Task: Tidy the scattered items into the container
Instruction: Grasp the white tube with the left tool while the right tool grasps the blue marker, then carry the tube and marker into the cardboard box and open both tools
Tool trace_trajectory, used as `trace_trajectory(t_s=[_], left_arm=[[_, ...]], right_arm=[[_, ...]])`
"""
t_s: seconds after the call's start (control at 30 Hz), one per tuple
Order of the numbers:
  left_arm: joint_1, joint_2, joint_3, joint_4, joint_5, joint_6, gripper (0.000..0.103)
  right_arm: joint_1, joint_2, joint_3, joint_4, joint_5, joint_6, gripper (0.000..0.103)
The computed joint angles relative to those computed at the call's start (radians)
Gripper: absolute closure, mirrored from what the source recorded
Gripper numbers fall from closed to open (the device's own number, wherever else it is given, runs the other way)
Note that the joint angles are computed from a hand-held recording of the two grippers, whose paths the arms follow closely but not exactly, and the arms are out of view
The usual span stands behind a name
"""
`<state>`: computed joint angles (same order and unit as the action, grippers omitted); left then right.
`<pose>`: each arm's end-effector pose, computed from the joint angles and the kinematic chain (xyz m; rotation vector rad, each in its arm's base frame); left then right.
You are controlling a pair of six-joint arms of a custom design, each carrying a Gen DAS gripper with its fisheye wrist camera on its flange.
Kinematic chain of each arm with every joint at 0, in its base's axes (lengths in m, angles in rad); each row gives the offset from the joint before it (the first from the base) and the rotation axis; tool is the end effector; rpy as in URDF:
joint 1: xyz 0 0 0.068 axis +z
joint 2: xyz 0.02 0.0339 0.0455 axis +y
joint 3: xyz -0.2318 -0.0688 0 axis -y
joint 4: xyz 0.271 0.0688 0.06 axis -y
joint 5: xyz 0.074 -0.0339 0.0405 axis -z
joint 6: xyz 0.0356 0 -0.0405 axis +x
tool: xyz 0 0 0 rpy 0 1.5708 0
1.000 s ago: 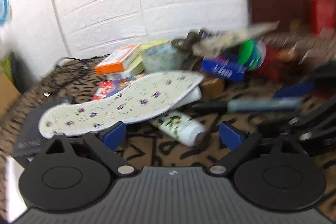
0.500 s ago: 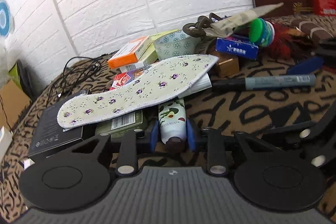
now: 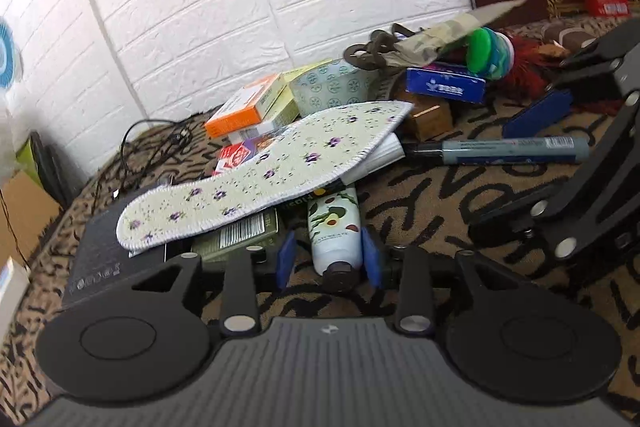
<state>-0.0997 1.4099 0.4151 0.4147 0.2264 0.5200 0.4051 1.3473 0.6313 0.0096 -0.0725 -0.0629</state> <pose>0.2696 -0.0350 0.0881 0.7742 1.9889 0.0032 0.2708 0.1189 0.1358 -0.5678 2.2171 0.2615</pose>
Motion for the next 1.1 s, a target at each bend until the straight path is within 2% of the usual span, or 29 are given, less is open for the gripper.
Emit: trace_trajectory(t_s=[0.07, 0.13, 0.2, 0.4, 0.6, 0.87, 1.1], left_arm=[[0.010, -0.001, 0.001, -0.007, 0.019, -0.010, 0.068], [0.018, -0.005, 0.005, -0.029, 0.050, -0.010, 0.075], [0.029, -0.014, 0.005, -0.046, 0.078, -0.020, 0.075], [0.094, -0.145, -0.069, -0.106, 0.254, -0.025, 0.076], [0.103, -0.313, -0.125, -0.199, 0.317, -0.011, 0.076], [0.130, -0.454, -0.143, -0.256, 0.385, -0.050, 0.076], [0.091, -0.683, -0.169, -0.361, 0.428, -0.077, 0.076]], right_arm=[[-0.016, 0.013, 0.000, 0.026, -0.016, 0.030, 0.039], [-0.019, -0.012, -0.011, 0.024, -0.012, 0.072, 0.080], [-0.006, -0.052, -0.034, 0.008, -0.008, 0.087, 0.089], [0.066, -0.213, -0.156, 0.012, 0.046, 0.176, 0.089], [0.106, -0.430, -0.239, -0.065, 0.117, 0.302, 0.089], [0.141, -0.733, -0.293, -0.251, 0.225, 0.351, 0.089], [0.178, -0.952, -0.292, -0.403, 0.343, 0.374, 0.089]])
